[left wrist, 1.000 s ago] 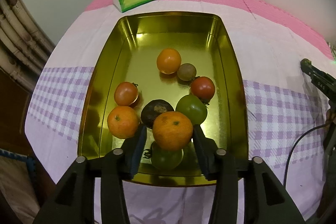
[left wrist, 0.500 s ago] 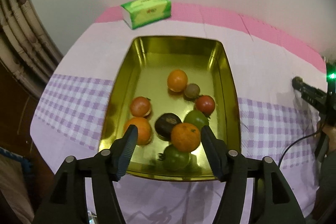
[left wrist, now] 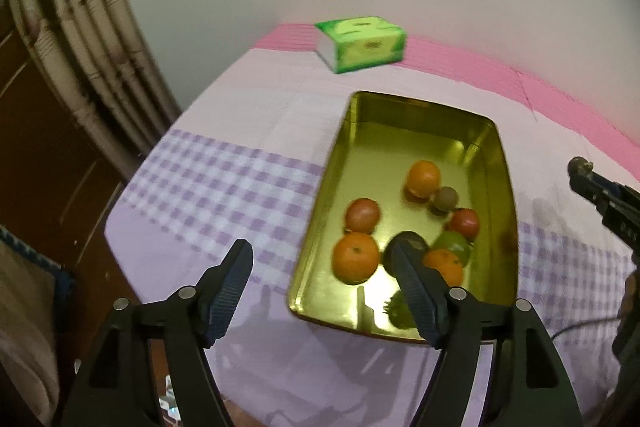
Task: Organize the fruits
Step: 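Lower the dark brown fruit into the tin tray and open the right gripper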
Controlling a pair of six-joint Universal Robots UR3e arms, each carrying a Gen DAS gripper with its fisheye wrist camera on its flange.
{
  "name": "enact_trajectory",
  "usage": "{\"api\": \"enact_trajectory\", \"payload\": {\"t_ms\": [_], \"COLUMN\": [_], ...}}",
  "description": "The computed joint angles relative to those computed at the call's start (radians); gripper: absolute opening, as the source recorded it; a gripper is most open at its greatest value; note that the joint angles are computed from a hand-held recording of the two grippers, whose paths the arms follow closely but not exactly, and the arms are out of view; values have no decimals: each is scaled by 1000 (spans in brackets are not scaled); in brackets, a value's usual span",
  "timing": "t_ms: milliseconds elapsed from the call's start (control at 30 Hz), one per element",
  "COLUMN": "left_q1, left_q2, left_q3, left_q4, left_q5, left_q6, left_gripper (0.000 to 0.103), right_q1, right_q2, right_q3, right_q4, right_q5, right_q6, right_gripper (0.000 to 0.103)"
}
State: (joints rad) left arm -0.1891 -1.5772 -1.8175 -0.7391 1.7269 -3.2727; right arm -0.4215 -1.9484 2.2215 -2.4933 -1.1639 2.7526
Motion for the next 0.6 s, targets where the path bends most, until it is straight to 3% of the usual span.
{"api": "enact_trajectory", "payload": {"t_ms": [333,600], "left_q1": [48,68], "left_q2": [78,68], "left_q3": [-53,-57], "left_q4": [-32,-40], "left_q5": [16,-1], "left_q6": [-8,-19], "left_gripper": [76,76], "right_q1": [465,575], "right_q2": [321,501], "right_q3": [-221,-315], "right_q4": [-96,-141], "right_q5": [-139,-225], "right_q6": [153,191], "right_gripper": [37,37]}}
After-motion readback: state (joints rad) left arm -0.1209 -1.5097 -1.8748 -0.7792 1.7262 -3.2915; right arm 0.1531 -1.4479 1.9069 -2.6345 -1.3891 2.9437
